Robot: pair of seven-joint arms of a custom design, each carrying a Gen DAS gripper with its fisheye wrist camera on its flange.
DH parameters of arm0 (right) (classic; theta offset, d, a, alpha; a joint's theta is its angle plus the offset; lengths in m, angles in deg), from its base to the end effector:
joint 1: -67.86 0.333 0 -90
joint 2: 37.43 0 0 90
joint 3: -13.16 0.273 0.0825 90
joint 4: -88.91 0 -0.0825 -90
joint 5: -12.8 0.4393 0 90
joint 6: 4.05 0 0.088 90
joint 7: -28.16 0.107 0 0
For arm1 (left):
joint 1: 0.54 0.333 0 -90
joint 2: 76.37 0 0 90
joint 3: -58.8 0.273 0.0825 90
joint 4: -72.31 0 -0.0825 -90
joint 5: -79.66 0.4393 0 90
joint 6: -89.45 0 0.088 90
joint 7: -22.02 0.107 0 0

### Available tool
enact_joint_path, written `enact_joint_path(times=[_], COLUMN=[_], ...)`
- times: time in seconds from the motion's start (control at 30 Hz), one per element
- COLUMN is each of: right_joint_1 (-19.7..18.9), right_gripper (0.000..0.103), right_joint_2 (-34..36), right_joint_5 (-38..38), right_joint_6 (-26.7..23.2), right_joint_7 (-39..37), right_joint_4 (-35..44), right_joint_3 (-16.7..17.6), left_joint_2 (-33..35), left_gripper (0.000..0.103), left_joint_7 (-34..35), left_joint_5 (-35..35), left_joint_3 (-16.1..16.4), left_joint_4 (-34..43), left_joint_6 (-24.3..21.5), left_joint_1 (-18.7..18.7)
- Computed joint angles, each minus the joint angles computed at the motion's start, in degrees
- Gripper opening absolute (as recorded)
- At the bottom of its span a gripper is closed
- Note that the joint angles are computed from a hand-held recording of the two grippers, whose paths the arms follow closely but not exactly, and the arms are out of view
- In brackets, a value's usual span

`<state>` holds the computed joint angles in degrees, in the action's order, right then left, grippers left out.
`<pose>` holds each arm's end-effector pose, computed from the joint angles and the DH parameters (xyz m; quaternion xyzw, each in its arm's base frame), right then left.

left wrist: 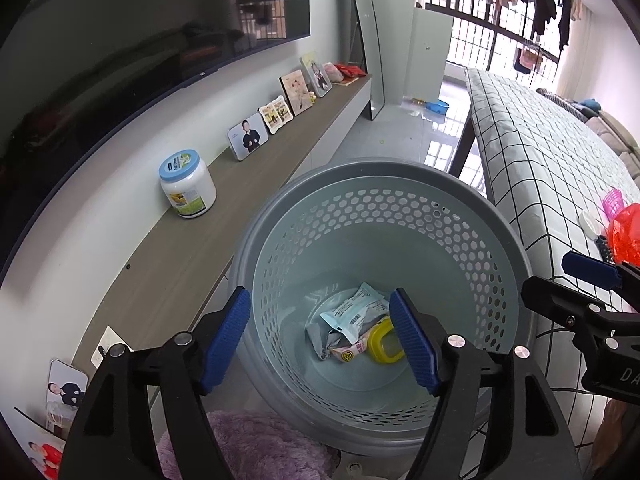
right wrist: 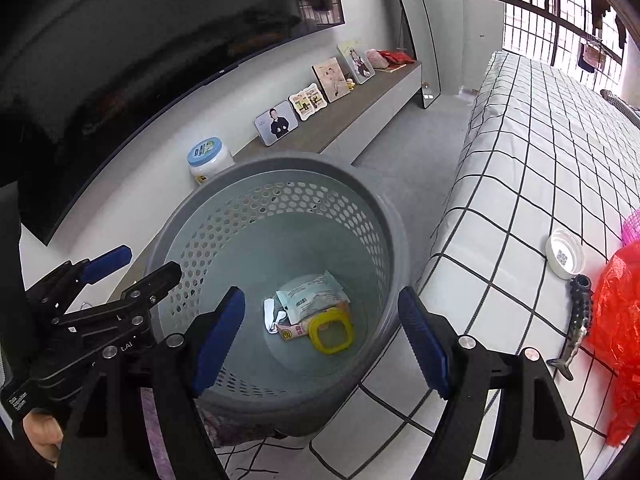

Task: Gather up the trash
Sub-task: 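Move both open grippers from the basket back toward the bed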

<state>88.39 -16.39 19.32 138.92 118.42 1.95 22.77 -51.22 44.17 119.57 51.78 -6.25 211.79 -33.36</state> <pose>0.6580 0.3624 0.4669 -0.7981 0.5164 -0.0863 0.2980 0.6082 -0.4514 0.4582 -0.7386 0.5879 -0.1981 0.2637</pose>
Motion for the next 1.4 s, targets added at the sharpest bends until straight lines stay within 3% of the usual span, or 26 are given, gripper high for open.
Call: enact_joint_path(times=[0.27, 0.67, 1.13, 1.4], right_joint_1=[-0.2, -1.37, -2.21, -3.28], right_gripper=[0.076, 0.076, 0.076, 0.076], right_joint_2=[-2.83, -12.26, -23.05, -31.28], right_joint_5=[-0.43, 0.35, 6.26, 3.29], right_joint_6=[0.13, 5.01, 8.32, 9.41], right_joint_7=[2.9, 5.31, 3.02, 5.35], right_joint_4=[-3.02, -14.24, -27.19, -35.87], right_joint_3=[-0.72, -1.78, -4.27, -6.94], left_joint_2=[-0.83, -0.76, 6.61, 14.55], left_gripper=[0.075, 0.077, 0.082, 0.085], left_joint_7=[-0.1, 0.01, 4.29, 8.61], left_joint_5=[-0.05, 0.87, 0.8, -2.37], left_joint_3=[-0.19, -0.42, 0.5, 1.96], left_joint_4=[-0.73, 0.94, 13.07, 25.13], left_joint_6=[1.31, 0.92, -2.03, -2.98], left_joint_1=[0.13, -0.55, -5.51, -8.92])
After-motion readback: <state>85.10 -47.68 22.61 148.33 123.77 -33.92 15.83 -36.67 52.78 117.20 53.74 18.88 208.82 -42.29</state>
